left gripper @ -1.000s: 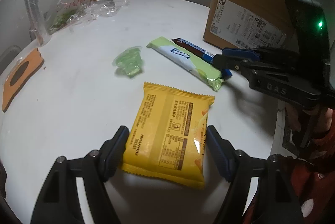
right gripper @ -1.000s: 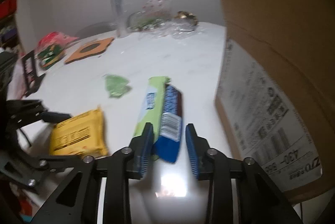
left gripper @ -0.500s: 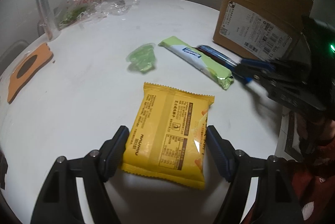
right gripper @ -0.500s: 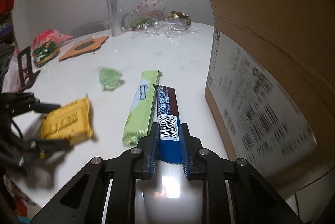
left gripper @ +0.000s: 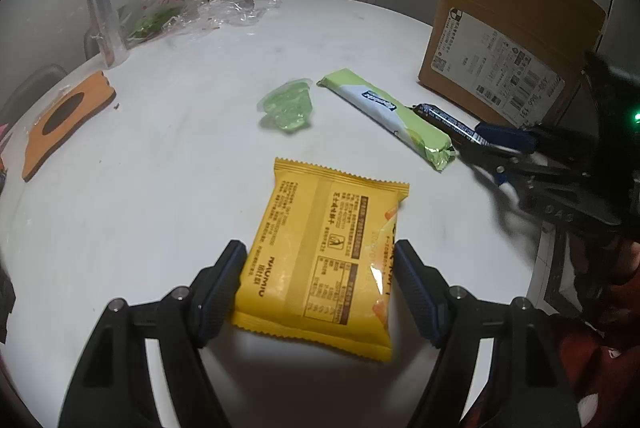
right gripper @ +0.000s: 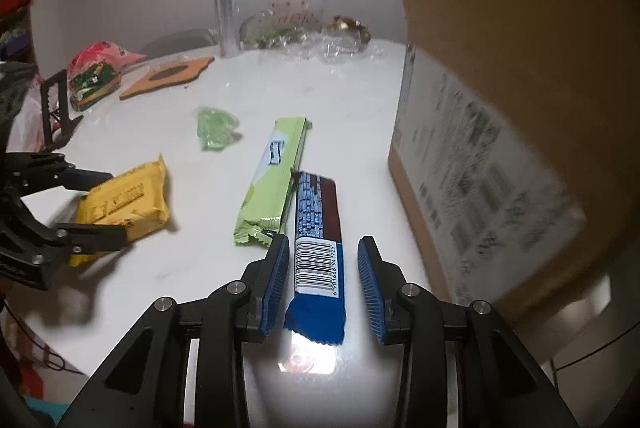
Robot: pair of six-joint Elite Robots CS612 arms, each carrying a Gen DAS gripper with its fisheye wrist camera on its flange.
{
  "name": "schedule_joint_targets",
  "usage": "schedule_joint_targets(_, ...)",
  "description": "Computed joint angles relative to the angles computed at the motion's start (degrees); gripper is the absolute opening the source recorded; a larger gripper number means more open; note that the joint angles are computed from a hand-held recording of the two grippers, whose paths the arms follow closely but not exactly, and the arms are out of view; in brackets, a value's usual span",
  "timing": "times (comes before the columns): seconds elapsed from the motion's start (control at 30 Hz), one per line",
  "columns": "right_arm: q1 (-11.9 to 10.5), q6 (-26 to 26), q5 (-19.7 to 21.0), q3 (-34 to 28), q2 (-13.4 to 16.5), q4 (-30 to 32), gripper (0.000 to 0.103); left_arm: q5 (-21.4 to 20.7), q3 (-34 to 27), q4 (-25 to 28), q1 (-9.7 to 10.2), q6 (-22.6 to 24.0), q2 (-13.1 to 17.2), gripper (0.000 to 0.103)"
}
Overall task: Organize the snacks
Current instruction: 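Grasp the blue chocolate bar with the right tool while the left tool holds the biscuit pack, then lift both packets and carry them toward the cardboard box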
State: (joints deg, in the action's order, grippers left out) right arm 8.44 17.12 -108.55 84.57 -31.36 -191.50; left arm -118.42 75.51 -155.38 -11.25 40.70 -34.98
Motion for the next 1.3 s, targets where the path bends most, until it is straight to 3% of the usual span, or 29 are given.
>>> schedule_joint_targets(0.13,0.0,-0.5,0.0,-0.3,0.4,-0.8,0.028,-0.2,0.0,-0.4,0.02,-0.6,0.1,0.072)
schedule_joint_targets(0.17,0.0,-0.4,0.1,-0.2,0.4,-1.1,0.017,-0.3,0.0,-0.6,0.02,-0.7,0.1,0.072)
schedule_joint_targets(0.43,0.5,-1.0,-3.3,0.5,0.0,-2.7,0.016,-1.6,-0.3,-1.6,0.3,-1.7,0.1,0.069)
schedule_joint_targets(0.67,1.0,-5.1,-0.1,1.5,-1.5,-6.9,0.016,-3.1,0.7,-5.5,0.79,-3.7,-0.8,0.069)
schedule_joint_targets(1.0,1.7,-13.1,3.7,1.7,-4.0,-12.4,0.016,-5.4,3.4,-15.6,1.43,-8.6,-3.5,0.069)
schedule_joint_targets(1.3,0.3,-16.6,6.5,4.6,-7.7,-18.7,0.016,-9.3,4.7,-20.9,0.33,-11.0,-6.6,0.069)
